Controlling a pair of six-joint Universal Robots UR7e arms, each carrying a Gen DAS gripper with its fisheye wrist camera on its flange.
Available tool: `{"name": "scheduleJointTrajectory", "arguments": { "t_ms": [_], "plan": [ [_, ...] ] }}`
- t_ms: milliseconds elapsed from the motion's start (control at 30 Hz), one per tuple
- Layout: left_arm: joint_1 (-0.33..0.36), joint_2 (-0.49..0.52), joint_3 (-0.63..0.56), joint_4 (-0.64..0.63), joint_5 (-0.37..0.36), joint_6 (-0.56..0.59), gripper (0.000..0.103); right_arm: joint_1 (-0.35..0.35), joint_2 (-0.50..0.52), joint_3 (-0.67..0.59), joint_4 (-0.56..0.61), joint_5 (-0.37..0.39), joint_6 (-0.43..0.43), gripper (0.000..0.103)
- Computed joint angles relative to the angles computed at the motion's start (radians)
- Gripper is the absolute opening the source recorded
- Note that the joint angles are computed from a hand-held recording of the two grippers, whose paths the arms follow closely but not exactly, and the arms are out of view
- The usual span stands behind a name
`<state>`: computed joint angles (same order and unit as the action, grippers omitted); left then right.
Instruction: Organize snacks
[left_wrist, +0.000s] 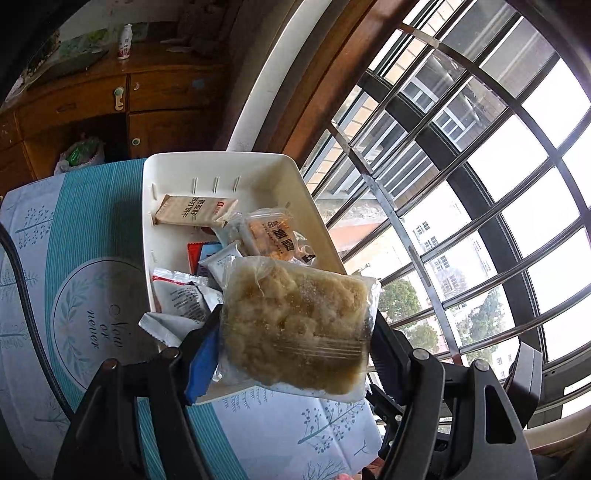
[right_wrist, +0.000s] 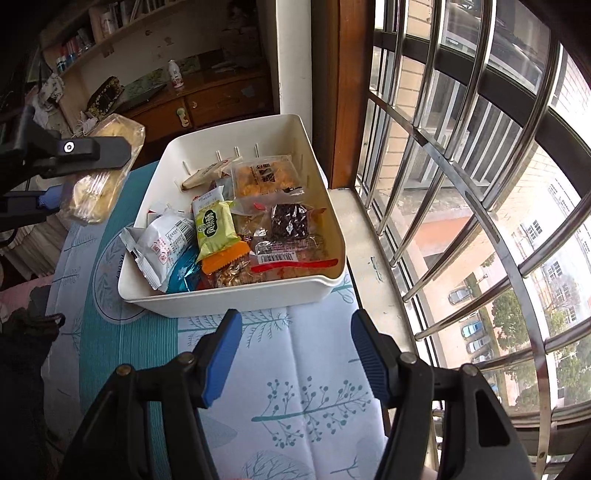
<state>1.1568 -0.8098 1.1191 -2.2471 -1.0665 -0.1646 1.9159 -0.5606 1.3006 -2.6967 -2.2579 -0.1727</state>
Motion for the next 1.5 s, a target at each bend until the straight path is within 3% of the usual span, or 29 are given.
{"name": "scheduleJointTrajectory", "arguments": {
  "t_ms": [367,700,1000,1200,1500],
  "plan": [
    [0.009,0.016,-0.008,-0.024,0.030,-0.055,0.089,-0.017,-0.006,-0.010,0.010,0.046,-0.053,0.062],
    [0.030,-0.154,0.196,-0.045,0.036,-0.127,0.093,0.016,0.001,0.009,0.000,0.011,-0.014,0.062],
    [0.045,-0.436,0.453,0.020,0.145,-0.198,0.096,0.097,0.027,0.033,0.026,-0.046,0.100,0.062],
    [0.032,-0.585,0.543,0.092,0.242,-0.227,0.098,0.155,0.044,0.025,0.073,-0.036,0.200,0.075],
    [-0.097,-0.651,0.543,0.156,0.381,-0.289,0.102,0.225,0.033,-0.054,0.211,0.005,0.228,0.080]
  ]
}}
